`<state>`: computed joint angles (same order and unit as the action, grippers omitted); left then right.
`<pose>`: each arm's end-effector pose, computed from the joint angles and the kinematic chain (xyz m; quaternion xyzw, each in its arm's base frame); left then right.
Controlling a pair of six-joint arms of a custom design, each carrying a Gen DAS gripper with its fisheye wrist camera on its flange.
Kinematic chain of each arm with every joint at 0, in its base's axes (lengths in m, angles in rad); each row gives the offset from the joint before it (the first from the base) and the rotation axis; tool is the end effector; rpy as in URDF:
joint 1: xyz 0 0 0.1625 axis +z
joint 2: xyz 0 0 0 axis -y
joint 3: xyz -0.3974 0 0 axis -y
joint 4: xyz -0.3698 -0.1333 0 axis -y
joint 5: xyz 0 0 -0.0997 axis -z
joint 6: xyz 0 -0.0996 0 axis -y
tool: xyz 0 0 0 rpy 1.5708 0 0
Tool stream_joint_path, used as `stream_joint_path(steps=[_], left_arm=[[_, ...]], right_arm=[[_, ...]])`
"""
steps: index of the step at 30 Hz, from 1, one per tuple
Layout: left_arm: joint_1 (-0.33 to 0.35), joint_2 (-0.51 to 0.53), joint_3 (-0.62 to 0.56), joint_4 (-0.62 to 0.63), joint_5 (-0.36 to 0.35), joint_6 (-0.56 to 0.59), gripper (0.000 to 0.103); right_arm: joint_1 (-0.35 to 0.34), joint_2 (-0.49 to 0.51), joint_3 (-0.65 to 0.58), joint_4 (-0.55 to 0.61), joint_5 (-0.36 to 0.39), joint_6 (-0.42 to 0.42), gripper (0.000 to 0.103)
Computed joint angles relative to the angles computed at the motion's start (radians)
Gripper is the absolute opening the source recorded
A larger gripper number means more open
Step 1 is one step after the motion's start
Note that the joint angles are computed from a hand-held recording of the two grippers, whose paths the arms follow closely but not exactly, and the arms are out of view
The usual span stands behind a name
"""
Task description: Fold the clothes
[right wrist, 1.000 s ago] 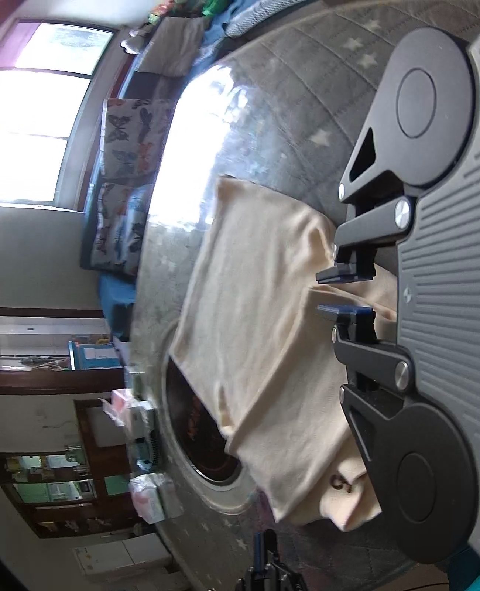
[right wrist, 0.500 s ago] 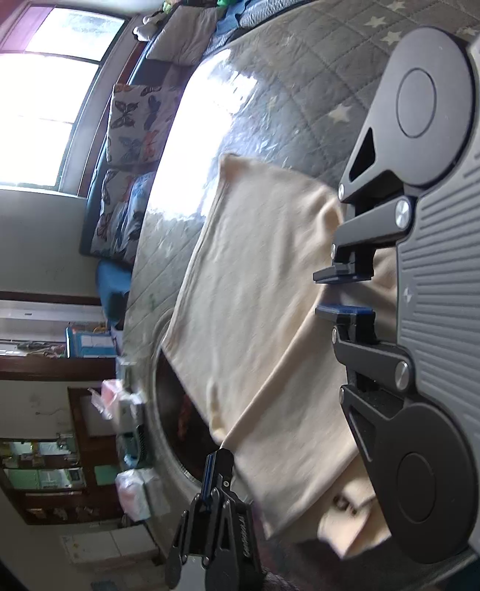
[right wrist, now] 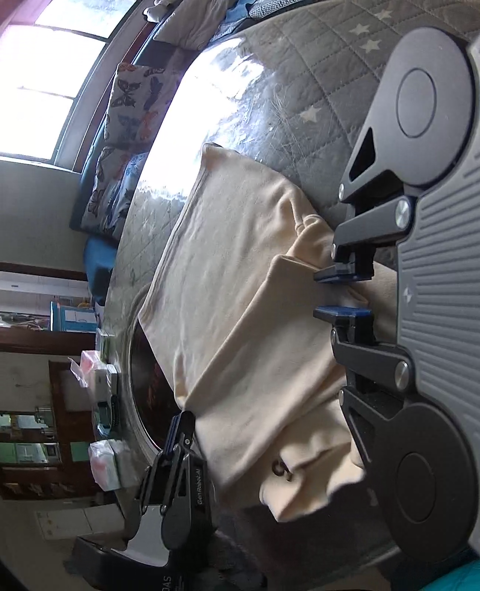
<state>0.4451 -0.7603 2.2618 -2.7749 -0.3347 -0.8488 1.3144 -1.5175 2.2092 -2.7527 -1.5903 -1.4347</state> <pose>-0.2625 -0.3771 0.0070 0.1963 0.7865 -0.4117 0.4165 0.0153 -0.4597 0.2825 0.5371 -0.8078 0.1539 0.1879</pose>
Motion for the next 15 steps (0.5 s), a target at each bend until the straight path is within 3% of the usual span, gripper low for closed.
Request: stream_joint_path(steps=[3,6,12,15], left_arm=[[-0.036,-0.029,0.028,0.055,-0.002,-0.041,0.007],[-0.078,-0.042,0.059,0.071,-0.014,-0.033,0.007],[-0.188,-0.078,0.127,0.192,-0.068,-0.040,0.016],[-0.244,-0.086,0.165,0.201,-0.095,-0.025,0.039]], right_arm=[[0.004,-0.022,0.005,0.014,0.018,-0.020,0.011],[0.014,-0.012,0.008,0.023,-0.028,-0.037,0.012],[0.010,-0.044,0.002,0.086,0.000,-0.046,0.013],[0.010,-0.033,0.002,0.082,-0.038,-0.045,0.015]])
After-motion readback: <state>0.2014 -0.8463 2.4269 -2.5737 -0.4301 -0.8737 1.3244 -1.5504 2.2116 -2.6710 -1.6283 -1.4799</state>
